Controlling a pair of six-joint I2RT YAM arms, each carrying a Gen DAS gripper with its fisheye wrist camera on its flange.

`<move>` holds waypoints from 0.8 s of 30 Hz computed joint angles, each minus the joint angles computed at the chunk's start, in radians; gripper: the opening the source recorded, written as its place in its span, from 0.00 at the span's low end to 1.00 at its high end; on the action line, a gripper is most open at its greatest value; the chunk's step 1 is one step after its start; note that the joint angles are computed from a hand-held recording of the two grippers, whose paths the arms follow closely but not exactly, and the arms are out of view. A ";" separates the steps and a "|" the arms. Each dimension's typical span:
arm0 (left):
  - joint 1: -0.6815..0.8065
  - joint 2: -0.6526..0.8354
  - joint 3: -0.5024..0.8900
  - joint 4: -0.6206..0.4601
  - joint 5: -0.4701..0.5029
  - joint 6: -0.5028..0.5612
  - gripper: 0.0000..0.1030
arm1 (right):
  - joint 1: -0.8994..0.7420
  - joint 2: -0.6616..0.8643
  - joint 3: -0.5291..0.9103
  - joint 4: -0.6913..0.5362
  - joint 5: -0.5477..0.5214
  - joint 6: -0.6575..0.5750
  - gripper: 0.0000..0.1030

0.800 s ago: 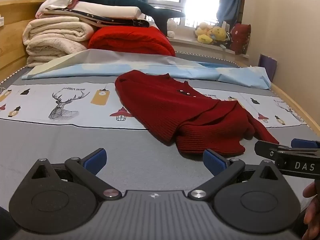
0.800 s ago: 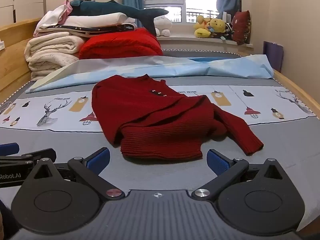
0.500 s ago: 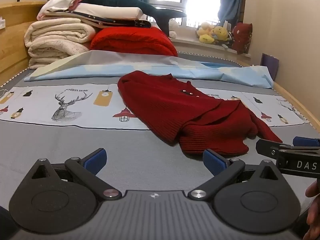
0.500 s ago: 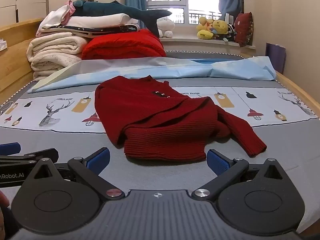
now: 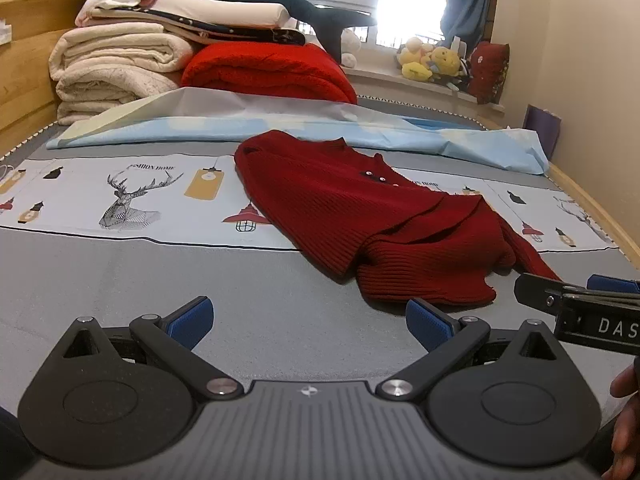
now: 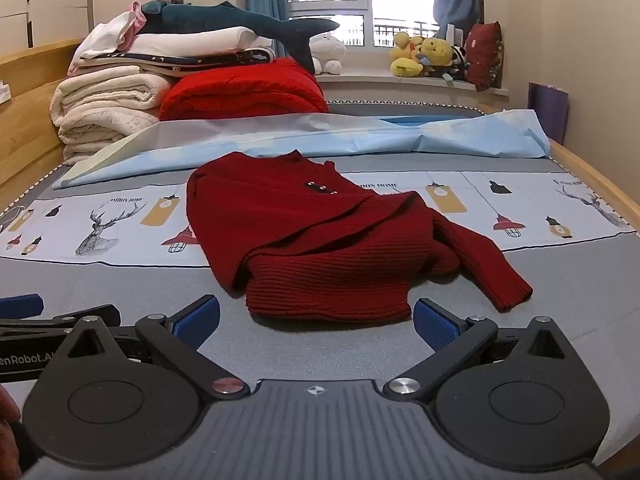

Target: Fold small clothes

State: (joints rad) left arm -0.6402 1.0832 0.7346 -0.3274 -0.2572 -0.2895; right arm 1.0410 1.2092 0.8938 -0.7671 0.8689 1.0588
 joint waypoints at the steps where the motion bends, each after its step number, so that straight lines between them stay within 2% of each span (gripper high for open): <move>1: -0.002 -0.001 -0.001 0.000 -0.002 0.002 0.99 | -0.004 -0.010 -0.009 0.006 -0.003 -0.004 0.99; 24: -0.009 -0.003 0.004 -0.008 -0.013 0.004 0.99 | 0.000 -0.020 -0.010 0.001 -0.001 -0.011 0.99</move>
State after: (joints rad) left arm -0.6492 1.0804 0.7390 -0.3358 -0.2705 -0.2853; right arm 1.0406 1.1891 0.8836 -0.7657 0.8676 1.0478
